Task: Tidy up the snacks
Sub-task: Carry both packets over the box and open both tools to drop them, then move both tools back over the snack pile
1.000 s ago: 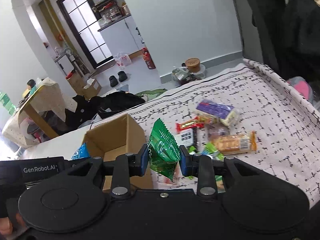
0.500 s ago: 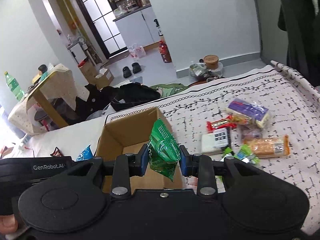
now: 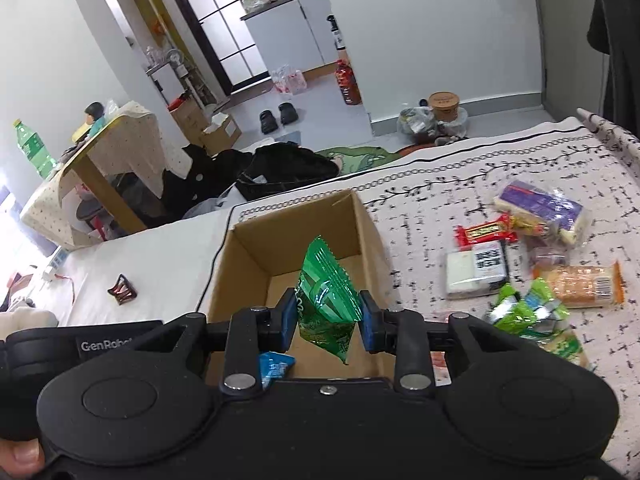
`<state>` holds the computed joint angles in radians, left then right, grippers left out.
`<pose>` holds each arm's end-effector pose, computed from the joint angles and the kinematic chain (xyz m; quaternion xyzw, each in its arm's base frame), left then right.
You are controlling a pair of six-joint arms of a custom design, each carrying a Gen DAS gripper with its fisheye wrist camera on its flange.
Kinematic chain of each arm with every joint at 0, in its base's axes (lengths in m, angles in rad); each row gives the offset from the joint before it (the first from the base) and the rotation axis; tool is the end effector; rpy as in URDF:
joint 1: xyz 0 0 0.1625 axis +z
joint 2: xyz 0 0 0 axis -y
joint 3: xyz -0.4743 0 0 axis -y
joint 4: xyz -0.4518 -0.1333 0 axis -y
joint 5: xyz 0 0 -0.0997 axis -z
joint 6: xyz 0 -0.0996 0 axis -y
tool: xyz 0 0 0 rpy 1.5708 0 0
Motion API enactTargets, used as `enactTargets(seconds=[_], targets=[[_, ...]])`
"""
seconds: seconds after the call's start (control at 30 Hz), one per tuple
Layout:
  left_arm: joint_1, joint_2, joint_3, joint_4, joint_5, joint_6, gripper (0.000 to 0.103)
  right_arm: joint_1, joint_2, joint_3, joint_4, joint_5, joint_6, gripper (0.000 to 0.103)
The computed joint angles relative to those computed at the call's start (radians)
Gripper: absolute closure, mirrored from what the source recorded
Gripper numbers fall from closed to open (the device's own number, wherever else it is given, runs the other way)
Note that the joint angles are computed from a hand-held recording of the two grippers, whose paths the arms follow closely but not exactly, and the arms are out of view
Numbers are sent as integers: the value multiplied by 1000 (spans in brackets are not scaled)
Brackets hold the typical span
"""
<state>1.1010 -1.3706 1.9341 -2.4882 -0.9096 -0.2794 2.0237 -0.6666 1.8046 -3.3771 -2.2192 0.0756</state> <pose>-0.0969 -0.6204 0.3468 0.0316 0.9323 -0.2719 0.2365 0.3676 -0.5882 0.0451 0.0653 -0.8992 0.3787 0.2093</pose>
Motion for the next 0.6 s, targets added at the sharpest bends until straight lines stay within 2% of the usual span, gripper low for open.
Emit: enactTargets(seconds=[0.07, 0.13, 0.3, 0.43, 0.6], targets=[[3, 0, -3, 0, 0, -8, 56, 3, 2, -1, -13, 2, 0, 65], [2, 2, -3, -5, 11, -7, 52, 4, -1, 3, -14, -8, 10, 57], [-2, 7, -13, 34, 34, -23, 41, 3, -25, 35, -15, -50, 30, 50], [-15, 4, -6, 43, 56, -18, 28, 4, -44, 66, -23, -84, 40, 41], [-33, -2, 8, 46, 65, -17, 25, 9, -73, 106, -40, -121, 36, 32]])
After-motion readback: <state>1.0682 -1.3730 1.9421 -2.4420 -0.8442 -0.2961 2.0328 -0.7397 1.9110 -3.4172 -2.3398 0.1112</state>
